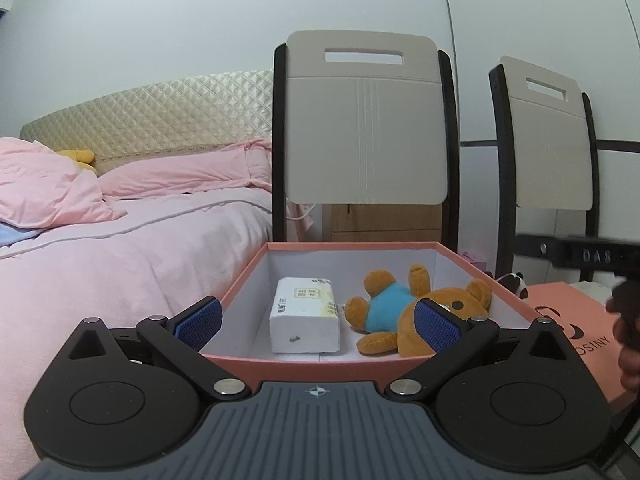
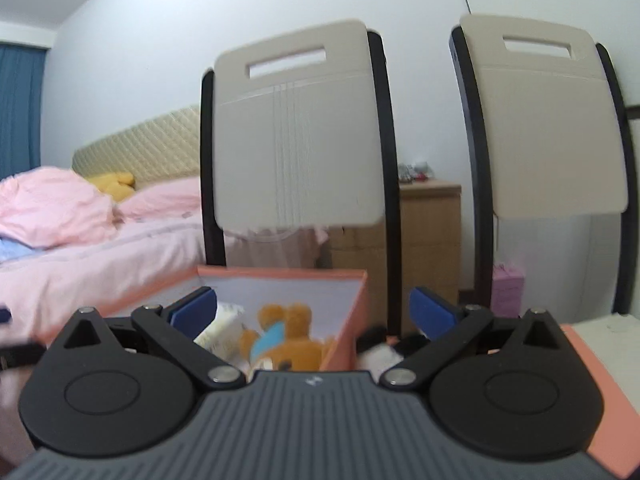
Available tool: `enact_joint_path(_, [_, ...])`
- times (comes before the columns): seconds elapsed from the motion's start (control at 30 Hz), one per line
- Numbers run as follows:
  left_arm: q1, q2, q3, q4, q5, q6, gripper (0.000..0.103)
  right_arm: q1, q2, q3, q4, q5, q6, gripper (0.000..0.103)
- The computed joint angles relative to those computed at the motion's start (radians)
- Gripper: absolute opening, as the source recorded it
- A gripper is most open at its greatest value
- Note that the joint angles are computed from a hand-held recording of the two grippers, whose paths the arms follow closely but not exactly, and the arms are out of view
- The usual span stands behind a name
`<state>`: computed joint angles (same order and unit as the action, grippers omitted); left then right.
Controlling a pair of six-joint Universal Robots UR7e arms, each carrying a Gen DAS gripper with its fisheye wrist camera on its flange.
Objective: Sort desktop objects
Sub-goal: 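Carry the teddy bear into the pink box beside the tissues and release, then grasp the small panda plush with the right gripper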
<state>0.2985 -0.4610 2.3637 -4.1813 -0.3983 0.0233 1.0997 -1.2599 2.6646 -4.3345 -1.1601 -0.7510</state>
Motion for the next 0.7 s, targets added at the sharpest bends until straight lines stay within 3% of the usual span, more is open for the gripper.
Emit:
enact_joint_path(0.13, [-0.004,0.025,-0.017,-0.063,0.012,0.058,0.103,-0.027,0.027,0.018,-0.046,0.009,0.047,0.103])
enact_joint_path(0.33, [-0.003,0.020,-0.010,-0.031,0.005,0.037,0.103,-0.074,0.028,0.044,-0.091,0.034,0.021,0.103])
enact_joint_path(0.57, [0.002,0.008,0.003,0.010,0.000,-0.006,0.103,-0.109,-0.034,0.043,-0.016,0.025,0.038,0.103])
enact_joint_path(0.7, [0.006,0.005,0.003,0.032,0.005,-0.029,0.103,-0.124,-0.063,0.015,0.007,0.018,0.093,0.103])
